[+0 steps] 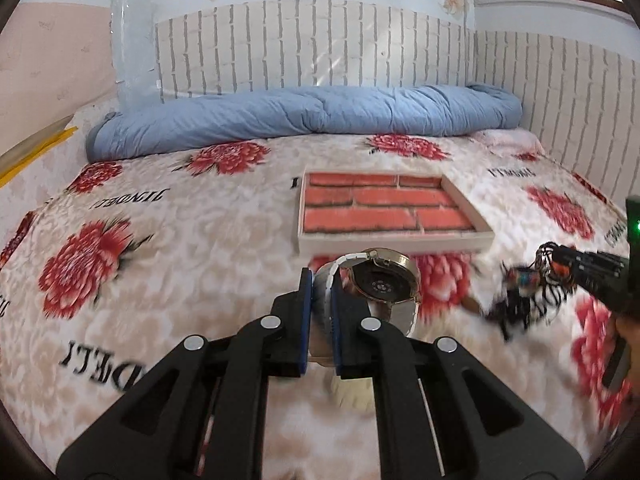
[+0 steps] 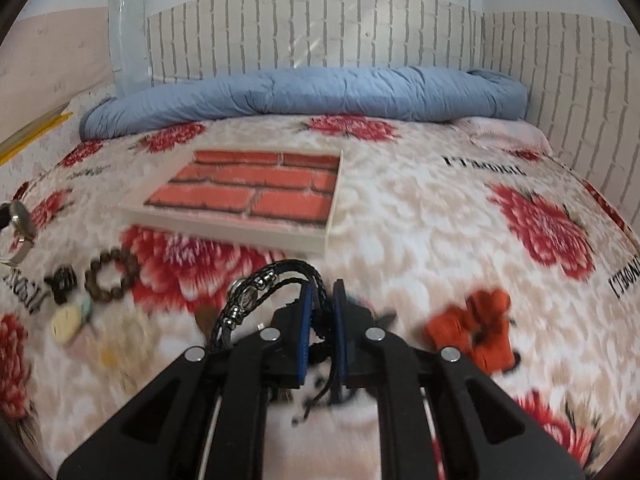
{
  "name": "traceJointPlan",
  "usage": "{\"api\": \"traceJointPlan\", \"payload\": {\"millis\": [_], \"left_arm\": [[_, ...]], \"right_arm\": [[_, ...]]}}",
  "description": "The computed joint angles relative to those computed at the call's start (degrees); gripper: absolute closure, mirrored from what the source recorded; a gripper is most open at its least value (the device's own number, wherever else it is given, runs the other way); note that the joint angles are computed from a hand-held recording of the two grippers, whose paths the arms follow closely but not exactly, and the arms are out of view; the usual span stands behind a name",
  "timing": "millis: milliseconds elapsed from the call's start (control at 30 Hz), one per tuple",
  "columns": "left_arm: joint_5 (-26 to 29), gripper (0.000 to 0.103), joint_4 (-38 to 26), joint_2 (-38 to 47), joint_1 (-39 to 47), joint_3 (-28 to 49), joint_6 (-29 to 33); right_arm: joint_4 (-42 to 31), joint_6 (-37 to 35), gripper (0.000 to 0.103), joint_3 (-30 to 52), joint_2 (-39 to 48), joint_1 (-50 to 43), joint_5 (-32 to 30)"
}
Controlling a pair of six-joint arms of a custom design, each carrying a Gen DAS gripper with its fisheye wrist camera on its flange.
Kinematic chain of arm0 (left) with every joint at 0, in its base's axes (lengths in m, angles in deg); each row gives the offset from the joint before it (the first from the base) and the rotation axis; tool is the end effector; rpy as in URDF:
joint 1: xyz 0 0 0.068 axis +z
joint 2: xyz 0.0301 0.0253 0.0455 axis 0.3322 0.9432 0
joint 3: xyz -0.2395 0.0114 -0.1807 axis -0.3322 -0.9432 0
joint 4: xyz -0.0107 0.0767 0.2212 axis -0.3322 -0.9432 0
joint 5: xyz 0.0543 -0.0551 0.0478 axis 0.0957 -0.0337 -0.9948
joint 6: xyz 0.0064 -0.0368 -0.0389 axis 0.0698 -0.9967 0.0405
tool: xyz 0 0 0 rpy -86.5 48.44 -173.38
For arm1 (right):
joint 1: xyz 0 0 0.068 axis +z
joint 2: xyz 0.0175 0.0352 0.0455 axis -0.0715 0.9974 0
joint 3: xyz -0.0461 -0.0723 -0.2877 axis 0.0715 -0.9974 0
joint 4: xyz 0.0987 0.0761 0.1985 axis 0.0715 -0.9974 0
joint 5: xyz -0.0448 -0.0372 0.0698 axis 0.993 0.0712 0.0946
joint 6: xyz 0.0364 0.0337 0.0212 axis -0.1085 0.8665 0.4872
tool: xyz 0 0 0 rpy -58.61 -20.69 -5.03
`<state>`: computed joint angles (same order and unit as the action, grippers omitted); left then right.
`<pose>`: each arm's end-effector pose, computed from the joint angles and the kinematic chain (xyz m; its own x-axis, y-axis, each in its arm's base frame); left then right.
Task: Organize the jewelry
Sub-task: 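Carry the watch and bracelets into the brick-pattern tray and open both tools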
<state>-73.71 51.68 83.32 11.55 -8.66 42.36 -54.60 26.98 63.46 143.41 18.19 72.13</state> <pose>0.1256 -0.0129 0.2866 -0.5617 -0.0009 -0.8274 -0.0111 0.9999 0.0064 0.1762 0.0646 0.2387 -0.6134 -0.0797 -0.7858 -0.1318 0.9913 0.0024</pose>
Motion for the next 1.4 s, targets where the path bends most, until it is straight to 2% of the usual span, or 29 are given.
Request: {"api": "traceJointPlan", "payload": {"millis": [100,267,467,567,667,833,967,1167,1267,1400], "left_arm": [[-0.83,0.096,6.25,10.18,-0.91,3.35,-0.58],[-0.93,0.095,10.39,25.56,-0.84,11.97,-1.48],[-1.61,0.095,10.88,45.35,-1.17,26.09,-2.35],[-3.44,0.095,10.66,53.66,-1.93,32.97,-2.05],[-3.03,0.095,9.62,61.85,-1.7,40.28,-2.22],[-2.39,0.095,5.69,73.78,-1.22,52.81,-2.33],[-1.56,0.095,0.6,81.43,-0.3,63.1,-2.98],[0.0,0.096,-14.92,92.44,0.11,83.13,-2.82],[-0.65,0.096,-19.76,95.52,0.09,89.1,-3.33],[-1.75,0.096,-20.55,96.46,-0.18,90.47,-2.98]], "right_arm": [[1.72,-0.61,0.092,4.76,5.38,0.19,0.64],[3.42,-0.58,0.092,13.86,15.07,-1.41,-2.11],[5.12,-1.13,0.092,27.02,29.78,-2.71,-3.45],[3.76,-0.81,0.092,35.55,38.0,-3.81,-5.05],[2.27,-0.81,0.092,43.66,45.37,-3.98,-4.11],[-1.53,0.88,0.092,55.27,56.24,-5.43,-4.21],[-8.24,0.66,0.092,65.28,63.53,-6.43,-4.03],[-24.09,0.46,0.092,82.43,73.13,-6.97,-5.06],[-29.44,1.22,0.092,88.14,76.17,-7.24,-5.73],[-32.17,1.73,0.092,91.09,77.77,-7.46,-6.29]]}}
